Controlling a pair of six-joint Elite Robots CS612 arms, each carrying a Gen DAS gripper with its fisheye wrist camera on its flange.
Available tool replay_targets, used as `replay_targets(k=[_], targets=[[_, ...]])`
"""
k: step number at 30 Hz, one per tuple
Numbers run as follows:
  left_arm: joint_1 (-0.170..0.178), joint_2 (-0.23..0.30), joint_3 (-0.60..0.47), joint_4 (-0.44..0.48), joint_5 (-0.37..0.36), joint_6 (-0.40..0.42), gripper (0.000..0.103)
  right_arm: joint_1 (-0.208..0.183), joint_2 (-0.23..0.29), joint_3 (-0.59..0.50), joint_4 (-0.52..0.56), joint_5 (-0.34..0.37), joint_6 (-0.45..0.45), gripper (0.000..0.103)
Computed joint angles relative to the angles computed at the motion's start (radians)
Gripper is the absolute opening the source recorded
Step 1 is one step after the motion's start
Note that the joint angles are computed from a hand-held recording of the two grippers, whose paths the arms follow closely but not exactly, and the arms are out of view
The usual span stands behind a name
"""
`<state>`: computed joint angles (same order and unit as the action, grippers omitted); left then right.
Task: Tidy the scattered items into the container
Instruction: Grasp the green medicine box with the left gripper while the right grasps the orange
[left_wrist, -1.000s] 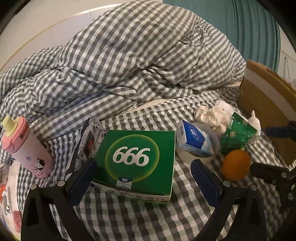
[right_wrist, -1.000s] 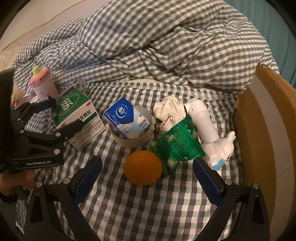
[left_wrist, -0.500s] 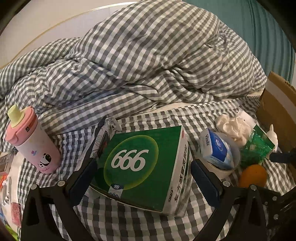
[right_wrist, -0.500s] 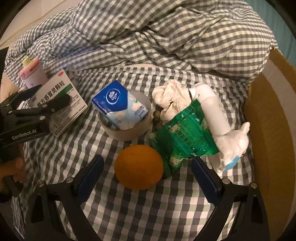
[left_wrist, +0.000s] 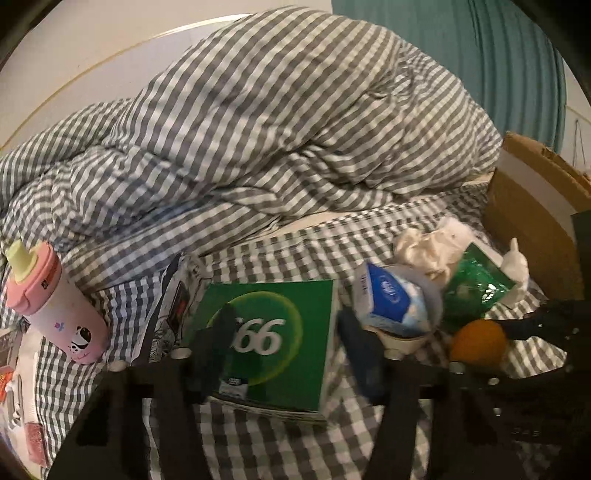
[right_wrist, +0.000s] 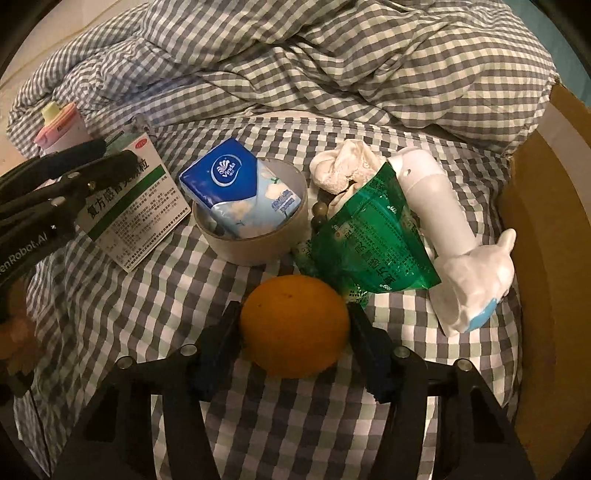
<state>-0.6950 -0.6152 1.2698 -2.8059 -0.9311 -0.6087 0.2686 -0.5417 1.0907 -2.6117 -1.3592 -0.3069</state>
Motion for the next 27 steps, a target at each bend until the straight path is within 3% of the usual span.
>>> replay_targets(k=[2,6,7,10,11,13,19,24,27], targets=[[-0.001,-0.004,0.004,-0.018,-0.016,-0.005,0.037,-0.004,-0.006,0.012,-0.008,0.002,0.005,0.057],[-0.006,-0.016,0.016,-0.018,0.001,-0.030,0.033,-0.011,-0.015,0.024,-0.006,0.012,0.013,0.057],[-0.011,-0.022,0.023,-0.013,0.035,-0.041,0.038,-0.013,-0.018,0.027,-0.006,0.015,0.015,0.057],[-0.020,-0.037,0.057,-0.052,0.107,-0.040,0.089,-0.014,-0.022,0.033,-0.007,0.020,0.016,0.057],[-0.021,-0.040,0.073,-0.096,0.118,-0.026,0.096,-0.014,-0.023,0.034,-0.008,0.021,0.016,0.057],[-0.014,-0.049,0.109,-0.207,0.078,0.002,0.100,-0.012,-0.023,0.034,-0.009,0.022,0.012,0.057],[0.022,-0.044,0.131,-0.298,-0.072,0.004,0.103,-0.006,-0.026,0.037,-0.013,0.024,0.001,0.057],[0.032,-0.022,0.106,-0.291,-0.144,0.008,0.103,-0.007,-0.031,0.039,-0.019,0.020,0.000,0.057],[0.026,-0.006,0.078,-0.240,-0.107,0.026,0.103,-0.008,-0.035,0.040,-0.019,0.018,0.000,0.057]])
